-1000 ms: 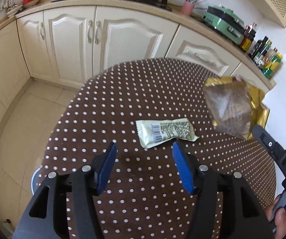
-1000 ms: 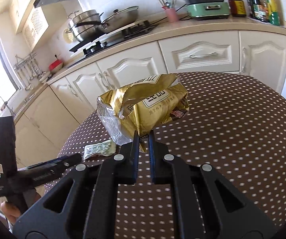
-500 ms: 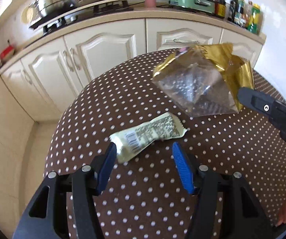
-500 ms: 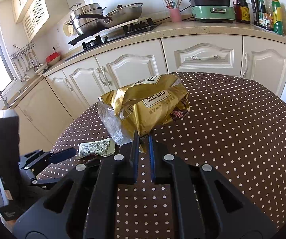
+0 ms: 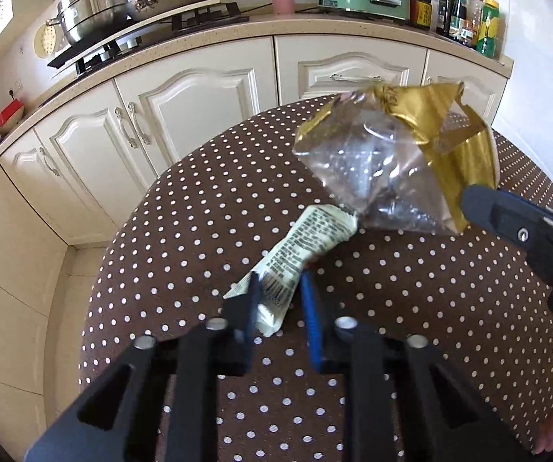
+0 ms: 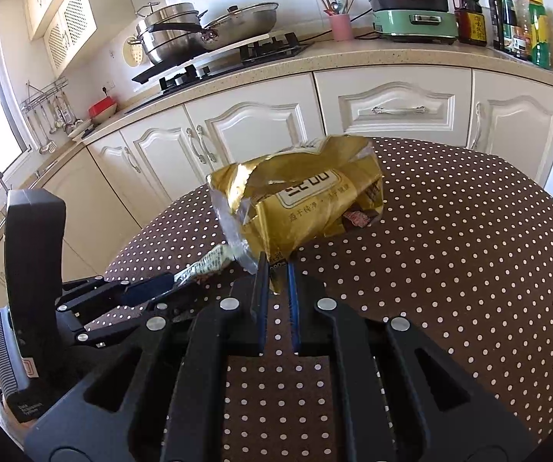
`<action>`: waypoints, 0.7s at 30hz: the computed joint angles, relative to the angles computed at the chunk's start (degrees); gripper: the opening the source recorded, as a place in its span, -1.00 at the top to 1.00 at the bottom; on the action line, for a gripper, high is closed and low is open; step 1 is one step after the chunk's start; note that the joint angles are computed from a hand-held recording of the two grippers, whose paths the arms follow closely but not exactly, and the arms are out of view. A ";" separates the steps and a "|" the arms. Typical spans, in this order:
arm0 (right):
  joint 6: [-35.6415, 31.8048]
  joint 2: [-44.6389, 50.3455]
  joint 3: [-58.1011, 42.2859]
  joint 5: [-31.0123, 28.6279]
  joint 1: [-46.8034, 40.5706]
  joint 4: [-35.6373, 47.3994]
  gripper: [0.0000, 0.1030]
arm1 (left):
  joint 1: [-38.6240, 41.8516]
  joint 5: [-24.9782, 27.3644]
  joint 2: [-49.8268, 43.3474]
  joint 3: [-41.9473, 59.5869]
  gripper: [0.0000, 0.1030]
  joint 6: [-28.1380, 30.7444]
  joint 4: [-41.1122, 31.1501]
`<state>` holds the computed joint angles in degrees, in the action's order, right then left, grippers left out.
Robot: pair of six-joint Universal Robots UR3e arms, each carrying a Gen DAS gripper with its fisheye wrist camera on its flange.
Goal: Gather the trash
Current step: 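Grasp the white-green wrapper with the left gripper while the right lifts the gold bag, then carry the bag and wrapper over the blue bucket and open both grippers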
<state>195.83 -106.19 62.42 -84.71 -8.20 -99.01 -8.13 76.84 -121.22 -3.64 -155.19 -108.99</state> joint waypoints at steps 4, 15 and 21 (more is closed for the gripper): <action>0.21 -0.01 -0.31 -0.44 1.13 -0.10 0.82 | 2.78 -2.36 4.94 -7.63 0.85 -2.38 2.97; 8.11 7.23 -8.51 -11.19 18.78 -1.44 0.83 | 22.49 -18.33 20.24 -19.49 0.87 0.39 -2.20; 13.88 19.13 -21.11 -19.91 34.29 -0.90 0.83 | 41.86 -29.42 26.02 -19.40 0.87 15.10 -20.82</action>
<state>209.71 -87.07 41.31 -104.62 26.09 -99.91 33.73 47.42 -95.20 -23.05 -140.09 -129.81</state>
